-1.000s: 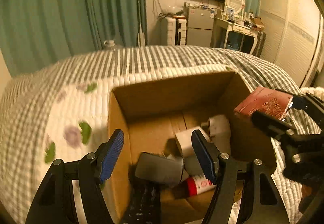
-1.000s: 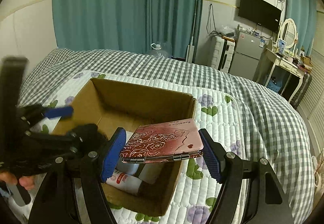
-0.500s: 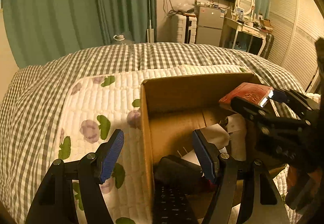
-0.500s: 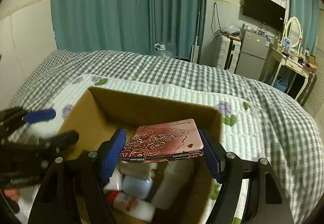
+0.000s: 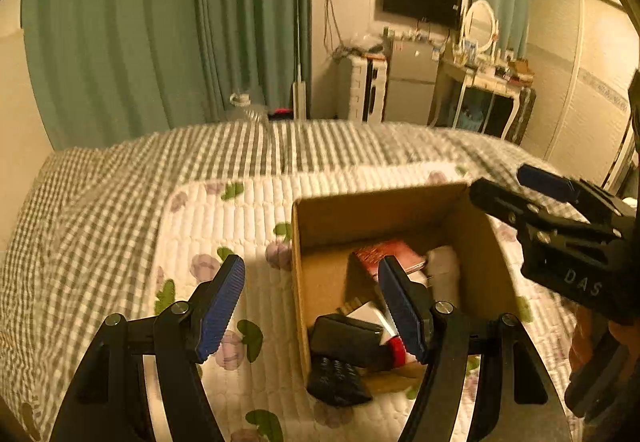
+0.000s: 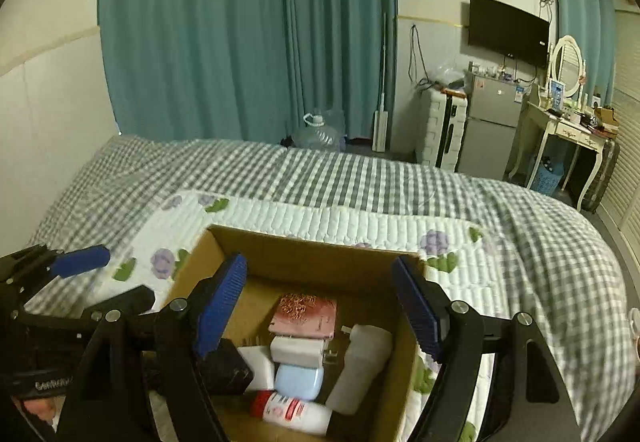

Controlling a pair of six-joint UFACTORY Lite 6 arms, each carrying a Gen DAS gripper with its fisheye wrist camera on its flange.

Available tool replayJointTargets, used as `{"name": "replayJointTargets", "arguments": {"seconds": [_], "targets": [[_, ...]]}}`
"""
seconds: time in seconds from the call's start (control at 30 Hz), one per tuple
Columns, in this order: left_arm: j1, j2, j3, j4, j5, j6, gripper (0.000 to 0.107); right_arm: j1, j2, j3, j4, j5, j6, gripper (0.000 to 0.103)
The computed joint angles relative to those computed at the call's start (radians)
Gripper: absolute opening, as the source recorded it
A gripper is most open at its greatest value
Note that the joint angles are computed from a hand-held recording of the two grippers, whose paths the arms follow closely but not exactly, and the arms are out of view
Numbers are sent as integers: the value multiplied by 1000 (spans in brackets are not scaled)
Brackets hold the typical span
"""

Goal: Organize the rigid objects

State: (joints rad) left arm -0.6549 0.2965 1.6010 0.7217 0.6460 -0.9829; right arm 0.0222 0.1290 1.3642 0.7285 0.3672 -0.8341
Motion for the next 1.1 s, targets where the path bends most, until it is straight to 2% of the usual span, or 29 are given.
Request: {"name": "replayJointTargets", "arguments": {"seconds": [0.17,0.37,0.47,0.57,0.73,0.77,0.83,0.87,0.97,1.1], "targets": [[-119,-131,-12,106,126,-69,72,-47,-256,-117,-70,72,78,75],[-293,-261,-55,182,294,-147,72,-115,-548,-179,-140,240,141,75],[-392,-338,-132,247,357,-240,72,-147,-688,-218,-143,305,145,75],[-461,-415,-249,301,390,-362,72,-271,-858,-322,-7,359,38,75],[-529,-491,-471,402,388,-601,72,-597,-1020,-513,278,564,-220,76],[-528,-486,-500,410,382,-632,72,-632,-1047,-565,310,573,-264,82],[-514,-475,-543,417,356,-685,89,-635,-1063,-630,322,544,-303,90],[-503,-473,-584,428,339,-742,102,-639,-1065,-665,333,530,-327,95],[-504,-485,-687,492,303,-880,103,-676,-1085,-772,378,510,-403,102],[-495,-427,-708,512,311,-899,103,-635,-1119,-902,413,392,-467,103]]}}
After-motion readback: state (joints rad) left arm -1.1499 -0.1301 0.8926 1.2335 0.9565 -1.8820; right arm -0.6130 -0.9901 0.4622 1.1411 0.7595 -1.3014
